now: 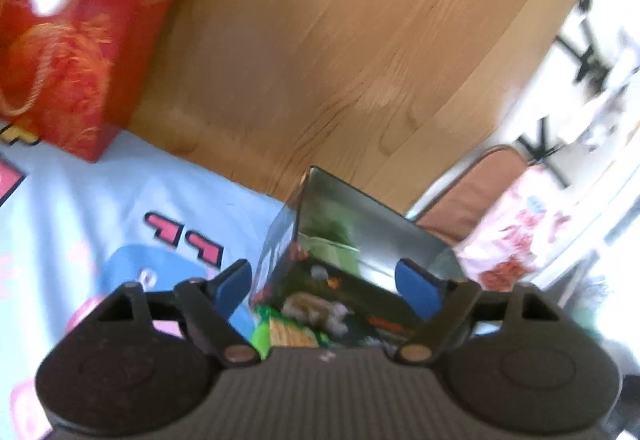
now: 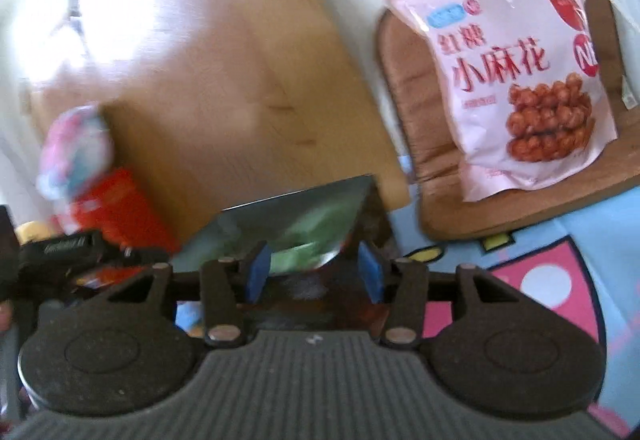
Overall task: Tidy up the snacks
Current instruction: 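Carry the green pack into the black box and open the left gripper, then grasp the clear bag with the round cake using the left gripper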
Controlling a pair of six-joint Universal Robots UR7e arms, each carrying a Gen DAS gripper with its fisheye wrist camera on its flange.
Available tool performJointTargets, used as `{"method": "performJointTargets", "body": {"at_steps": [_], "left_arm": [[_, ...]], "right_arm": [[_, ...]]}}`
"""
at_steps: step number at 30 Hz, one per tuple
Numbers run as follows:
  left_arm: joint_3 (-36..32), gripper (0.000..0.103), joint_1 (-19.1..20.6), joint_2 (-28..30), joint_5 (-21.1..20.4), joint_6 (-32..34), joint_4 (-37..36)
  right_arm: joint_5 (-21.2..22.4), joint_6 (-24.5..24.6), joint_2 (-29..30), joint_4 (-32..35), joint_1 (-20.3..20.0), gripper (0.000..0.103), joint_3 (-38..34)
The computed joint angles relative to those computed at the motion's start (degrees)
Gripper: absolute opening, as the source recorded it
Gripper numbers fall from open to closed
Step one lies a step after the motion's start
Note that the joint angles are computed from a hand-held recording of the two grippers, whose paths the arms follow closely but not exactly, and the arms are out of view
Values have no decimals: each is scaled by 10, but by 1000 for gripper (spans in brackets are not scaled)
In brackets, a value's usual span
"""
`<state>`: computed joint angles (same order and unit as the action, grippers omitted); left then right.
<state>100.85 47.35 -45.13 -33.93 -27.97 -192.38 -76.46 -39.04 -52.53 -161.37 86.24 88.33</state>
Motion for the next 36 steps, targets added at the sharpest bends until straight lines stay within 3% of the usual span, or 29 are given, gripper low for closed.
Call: {"method": "performJointTargets", "body": {"at_steps": [2,5,7,8,12,19,22,23,24,26,27,29,32,33,34,36], "left_arm": [[34,82,-16,-10,-8,-16,-19],[67,82,-34,-16,-19,-46,-8],[84,82,-44,-19,-24,-69,12],[92,82,-50,-22,-25,-84,24],[128,82,-71,-27,-35,-115,36],[133,82,-98,-2,-66,-85,37],[108,82,-93,14,-92,-58,59],[101,82,-91,19,-102,-54,68],[92,82,-88,23,-114,-55,82],[81,82,-85,30,-129,-60,109],[76,82,-86,31,-130,-64,127],[72,79,-86,33,-133,-71,154],[66,65,-77,33,-163,-91,186],[67,61,-79,37,-161,-81,178],[63,47,-78,37,-173,-72,186],[59,48,-79,41,-180,-66,187]], "right_arm": [[25,-6,-33,84,-9,52,20],[11,-15,-55,158,-15,50,44],[8,-16,-58,192,-19,29,53],[-1,-15,-61,190,-19,20,62],[10,-24,-90,179,-32,17,96],[8,-28,-180,201,-82,16,151],[-18,-21,-208,100,-93,24,190],[-20,-38,-215,80,-95,34,198],[-18,-57,-221,74,-97,53,202],[-9,-108,-233,94,-99,78,208],[-8,-136,-236,101,-97,80,213],[-24,-202,-236,109,-89,80,223],[-54,-290,-224,64,-80,79,245],[-61,-316,-217,50,-78,74,250],[-67,-335,-210,38,-75,70,253],[-52,-374,-208,43,-81,46,251]]}}
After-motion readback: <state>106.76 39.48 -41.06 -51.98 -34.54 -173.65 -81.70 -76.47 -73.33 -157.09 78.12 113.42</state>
